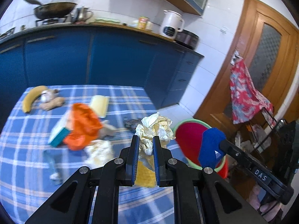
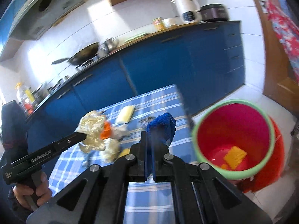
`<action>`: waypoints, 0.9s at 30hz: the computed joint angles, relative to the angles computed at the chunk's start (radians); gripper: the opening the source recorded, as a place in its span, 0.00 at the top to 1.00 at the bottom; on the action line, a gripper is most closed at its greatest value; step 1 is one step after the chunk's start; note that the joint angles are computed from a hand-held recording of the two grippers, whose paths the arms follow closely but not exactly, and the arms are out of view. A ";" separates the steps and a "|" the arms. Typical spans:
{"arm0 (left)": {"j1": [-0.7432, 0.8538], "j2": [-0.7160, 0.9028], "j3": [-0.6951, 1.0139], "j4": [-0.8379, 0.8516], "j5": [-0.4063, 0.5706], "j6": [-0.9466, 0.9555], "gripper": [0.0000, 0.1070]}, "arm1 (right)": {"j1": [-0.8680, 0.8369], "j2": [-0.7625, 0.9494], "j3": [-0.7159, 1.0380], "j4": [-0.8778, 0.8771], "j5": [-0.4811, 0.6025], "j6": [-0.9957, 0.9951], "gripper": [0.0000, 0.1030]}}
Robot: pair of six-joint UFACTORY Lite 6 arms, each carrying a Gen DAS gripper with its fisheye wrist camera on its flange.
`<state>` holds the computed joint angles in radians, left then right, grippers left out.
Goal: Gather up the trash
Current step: 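Carry paper and sponge to the red bucket and open both grippers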
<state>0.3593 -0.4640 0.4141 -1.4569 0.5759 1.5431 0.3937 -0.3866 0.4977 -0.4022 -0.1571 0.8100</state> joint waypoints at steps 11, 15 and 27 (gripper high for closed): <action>-0.476 0.256 0.140 -0.418 -0.265 0.240 0.87 | -0.467 0.093 -0.063 -0.541 -0.216 0.391 0.95; -0.587 0.398 0.218 -0.642 -0.299 0.427 0.87 | -0.572 0.197 -0.042 -0.549 -0.275 0.345 0.95; -0.748 0.730 0.452 -0.939 -0.358 0.673 0.83 | -0.719 0.446 0.033 -0.502 -0.369 0.220 0.89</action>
<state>-0.3887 0.2660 0.8658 -2.3961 0.2179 2.2164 -0.3253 0.0596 0.5305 -0.9043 -0.5264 1.0301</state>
